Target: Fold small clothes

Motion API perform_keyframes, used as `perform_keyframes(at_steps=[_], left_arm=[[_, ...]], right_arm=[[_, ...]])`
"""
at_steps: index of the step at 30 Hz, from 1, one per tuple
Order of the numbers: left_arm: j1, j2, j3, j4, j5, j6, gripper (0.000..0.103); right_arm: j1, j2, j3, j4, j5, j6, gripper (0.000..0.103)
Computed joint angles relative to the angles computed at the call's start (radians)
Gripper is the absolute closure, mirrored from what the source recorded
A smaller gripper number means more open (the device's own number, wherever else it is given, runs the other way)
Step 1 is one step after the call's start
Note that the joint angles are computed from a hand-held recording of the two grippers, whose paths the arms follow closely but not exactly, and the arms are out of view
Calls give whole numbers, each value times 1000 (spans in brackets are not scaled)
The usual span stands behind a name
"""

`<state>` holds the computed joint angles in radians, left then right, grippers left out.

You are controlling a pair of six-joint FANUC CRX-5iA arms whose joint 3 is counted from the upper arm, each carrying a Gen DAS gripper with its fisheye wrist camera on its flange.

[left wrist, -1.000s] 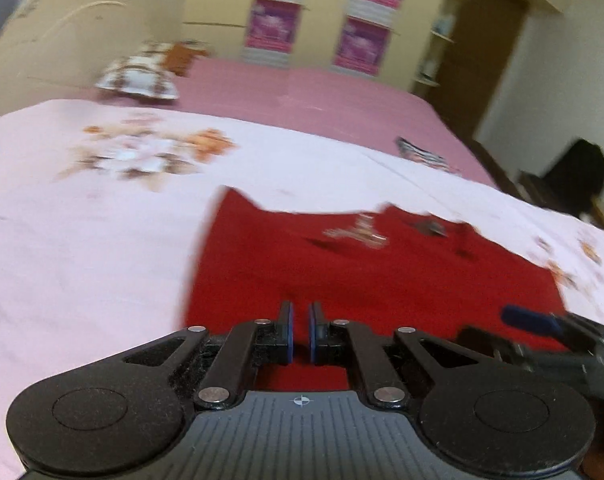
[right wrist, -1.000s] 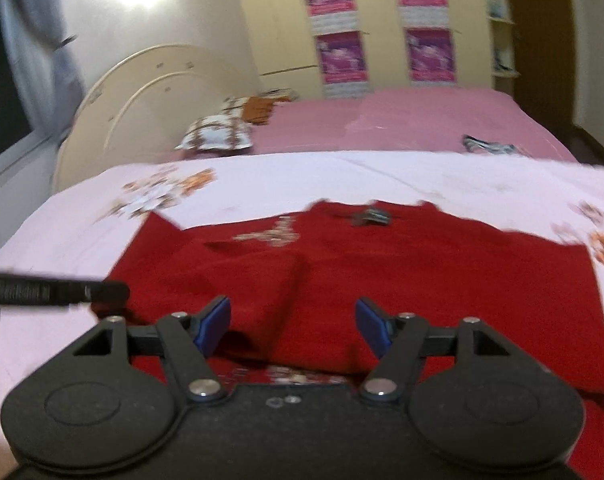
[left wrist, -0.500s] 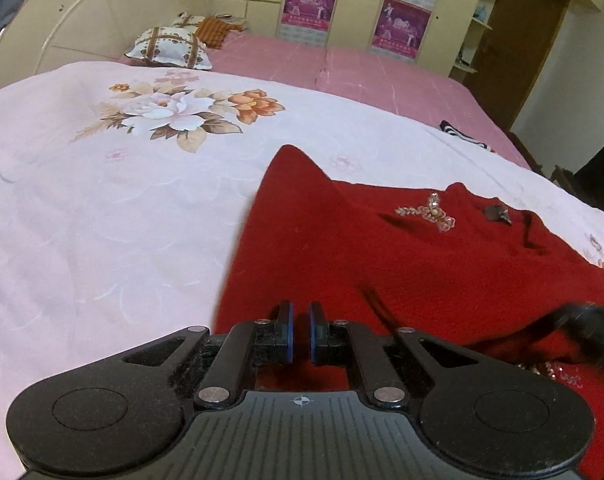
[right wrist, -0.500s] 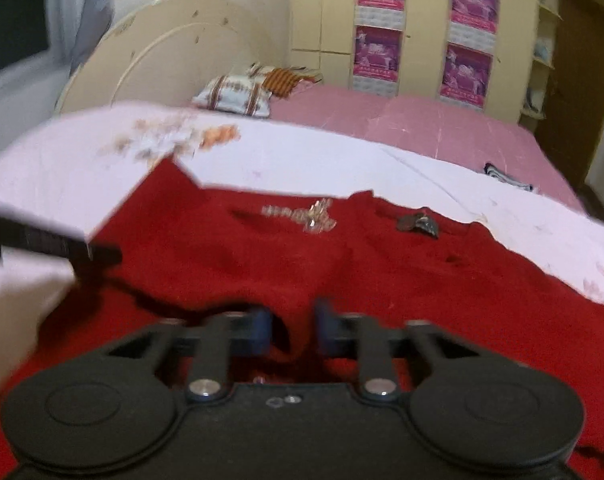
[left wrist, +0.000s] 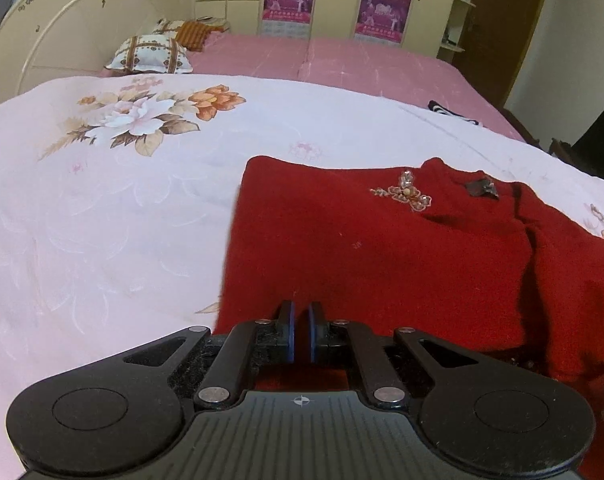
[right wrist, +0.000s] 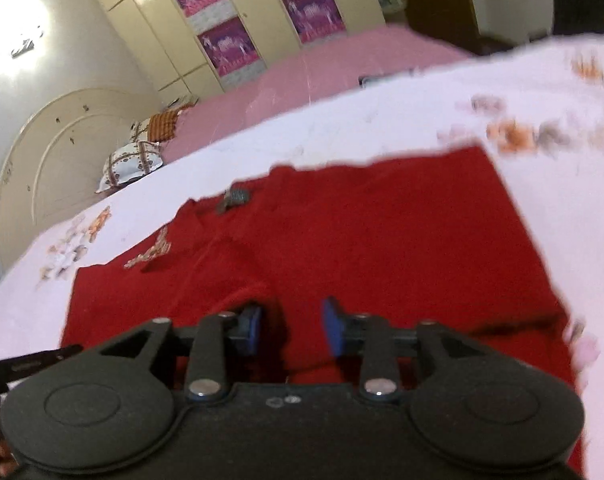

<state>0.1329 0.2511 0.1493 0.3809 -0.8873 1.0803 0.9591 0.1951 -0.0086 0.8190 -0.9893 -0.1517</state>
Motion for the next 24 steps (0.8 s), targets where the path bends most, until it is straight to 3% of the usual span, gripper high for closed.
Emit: perform_keyframes(at_steps=[3, 5, 9, 13, 16, 24], left_arm=[[4, 3, -1, 8, 0, -10, 98], [5, 2, -4, 8, 1, -16, 98], [6, 2, -4, 11, -1, -25, 98], [5, 1, -5, 10, 0, -29, 98], [4, 0, -9, 10, 4, -36, 98], [4, 0, -10, 10, 7, -39, 98]], right_arm=[[1, 48, 51, 35, -20, 97, 51], [0, 73, 79, 66, -43, 152, 34], [1, 99, 120, 74, -69, 240, 29], [0, 107, 126, 110, -67, 273, 36], [-19, 84, 111, 76, 5, 230, 80], [-32, 42, 78, -24, 11, 132, 80]])
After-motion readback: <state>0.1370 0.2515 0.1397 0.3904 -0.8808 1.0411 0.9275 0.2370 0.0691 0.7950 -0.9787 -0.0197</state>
